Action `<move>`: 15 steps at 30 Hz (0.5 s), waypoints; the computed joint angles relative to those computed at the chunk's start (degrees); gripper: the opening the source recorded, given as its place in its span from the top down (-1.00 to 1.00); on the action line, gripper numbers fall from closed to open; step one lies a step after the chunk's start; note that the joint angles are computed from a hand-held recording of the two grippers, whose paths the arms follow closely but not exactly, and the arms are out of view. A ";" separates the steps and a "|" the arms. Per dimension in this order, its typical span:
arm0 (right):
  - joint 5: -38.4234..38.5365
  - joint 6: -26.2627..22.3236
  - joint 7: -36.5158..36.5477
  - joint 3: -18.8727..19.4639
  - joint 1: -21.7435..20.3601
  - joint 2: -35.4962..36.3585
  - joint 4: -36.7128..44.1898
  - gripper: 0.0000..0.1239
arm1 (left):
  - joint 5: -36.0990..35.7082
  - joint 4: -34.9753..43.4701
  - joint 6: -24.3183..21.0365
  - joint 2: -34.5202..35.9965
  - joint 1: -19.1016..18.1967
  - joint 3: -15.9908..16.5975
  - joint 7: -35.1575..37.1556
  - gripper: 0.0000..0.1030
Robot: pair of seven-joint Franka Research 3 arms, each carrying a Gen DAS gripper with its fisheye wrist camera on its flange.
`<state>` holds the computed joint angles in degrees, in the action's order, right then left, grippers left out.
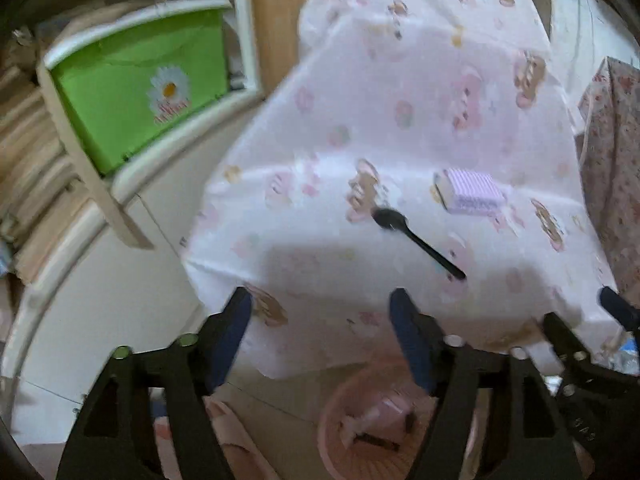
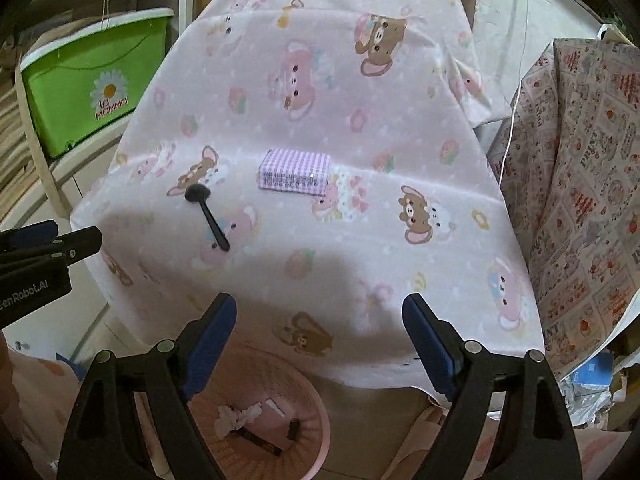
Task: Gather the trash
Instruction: 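Move both tools back over the table, then close the left tool on the black spoon handle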
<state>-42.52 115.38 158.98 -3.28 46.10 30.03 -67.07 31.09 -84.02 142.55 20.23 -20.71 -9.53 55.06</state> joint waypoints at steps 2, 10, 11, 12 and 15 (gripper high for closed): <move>-0.81 -0.13 0.61 -0.65 0.01 0.64 1.84 -0.40 | 5.42 0.16 -0.24 -0.62 -1.82 2.12 -5.02 -0.57; -2.22 0.71 -4.71 -2.50 -1.07 1.89 9.94 -0.45 | 4.78 10.25 0.11 2.50 -1.73 1.09 1.04 -0.94; -2.42 0.77 -5.90 -2.81 -1.24 2.15 11.11 -0.49 | 5.24 12.41 -0.09 3.49 -2.23 1.36 1.58 -0.97; -2.71 0.52 -7.04 -3.19 -1.28 2.67 12.45 -0.51 | 5.55 14.04 -0.30 4.26 -2.67 1.64 2.07 -0.97; -3.27 0.09 -9.61 -4.50 -1.44 4.27 16.11 -0.54 | 5.63 19.50 -1.15 7.34 -3.85 2.33 4.01 -0.97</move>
<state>-45.78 115.46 149.37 -7.78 44.66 34.29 -50.96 36.72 -64.52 141.41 27.57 -24.56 -7.20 59.07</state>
